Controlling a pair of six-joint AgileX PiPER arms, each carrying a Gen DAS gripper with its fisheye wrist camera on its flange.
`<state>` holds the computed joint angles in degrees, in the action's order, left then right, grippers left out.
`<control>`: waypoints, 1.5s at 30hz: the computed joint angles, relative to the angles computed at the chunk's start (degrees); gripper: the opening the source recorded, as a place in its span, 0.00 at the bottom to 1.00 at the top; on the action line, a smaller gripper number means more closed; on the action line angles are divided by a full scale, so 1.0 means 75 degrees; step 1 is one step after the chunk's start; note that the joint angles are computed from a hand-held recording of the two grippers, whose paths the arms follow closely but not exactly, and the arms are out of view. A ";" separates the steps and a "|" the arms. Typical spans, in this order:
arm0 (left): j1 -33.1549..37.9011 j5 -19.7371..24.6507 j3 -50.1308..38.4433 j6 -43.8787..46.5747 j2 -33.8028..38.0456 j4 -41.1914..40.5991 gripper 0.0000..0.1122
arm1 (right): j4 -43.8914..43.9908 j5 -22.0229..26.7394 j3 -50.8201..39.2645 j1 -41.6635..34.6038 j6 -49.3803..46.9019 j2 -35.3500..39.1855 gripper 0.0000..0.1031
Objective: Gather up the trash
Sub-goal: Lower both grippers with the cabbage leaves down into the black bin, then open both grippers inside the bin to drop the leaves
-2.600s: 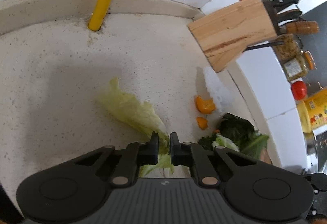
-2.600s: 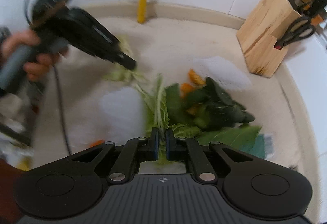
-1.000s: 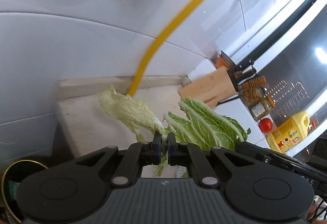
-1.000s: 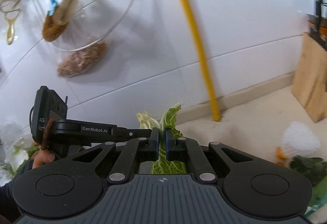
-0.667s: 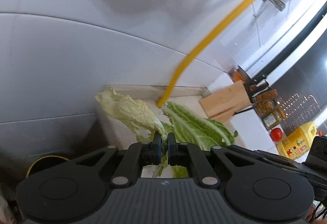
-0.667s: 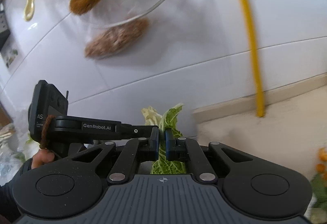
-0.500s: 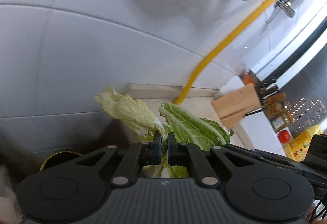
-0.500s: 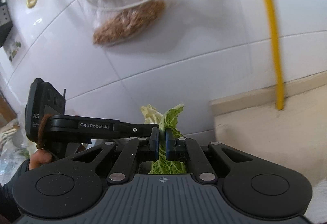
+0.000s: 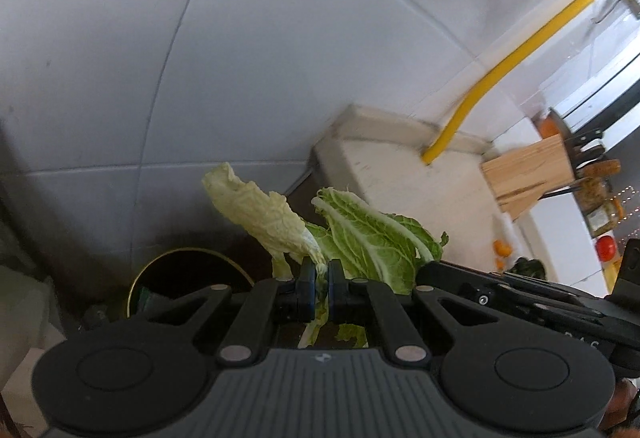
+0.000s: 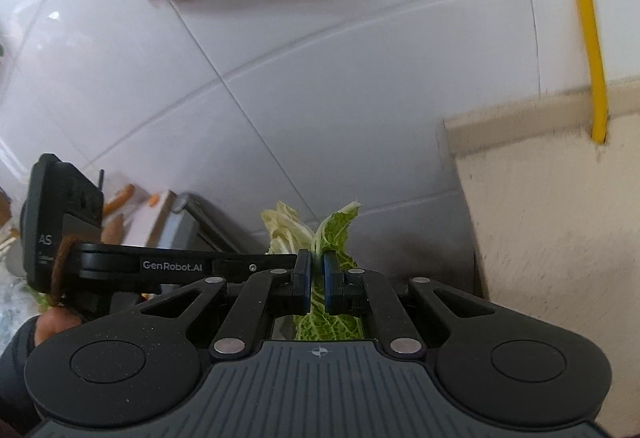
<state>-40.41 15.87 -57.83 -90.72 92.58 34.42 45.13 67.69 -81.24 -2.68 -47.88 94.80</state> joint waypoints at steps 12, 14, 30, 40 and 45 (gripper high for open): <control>0.0682 -0.0445 0.0194 0.3063 0.0698 -0.2884 0.01 | -0.0649 -0.1108 0.0410 0.0778 0.0636 0.0575 0.08; 0.0778 -0.0489 0.0183 0.3737 0.0827 -0.3505 0.01 | -0.0711 -0.1225 0.0406 0.0872 0.0767 0.0737 0.08; 0.0790 0.0053 -0.0216 0.3577 0.1396 -0.2812 0.09 | -0.1742 -0.1951 0.0306 0.1619 0.1930 0.1493 0.20; 0.0427 0.0522 -0.0420 0.2303 0.1359 -0.0965 0.09 | -0.2063 -0.2222 0.0746 0.1588 0.1989 0.0756 0.21; 0.0109 0.1018 -0.0538 0.1449 0.1366 0.0199 0.10 | -0.2156 -0.2330 0.0995 0.1551 0.1980 0.0423 0.21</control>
<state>-39.59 23.51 -61.87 -79.85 102.83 35.91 28.96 50.21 -73.77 8.95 -33.02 97.98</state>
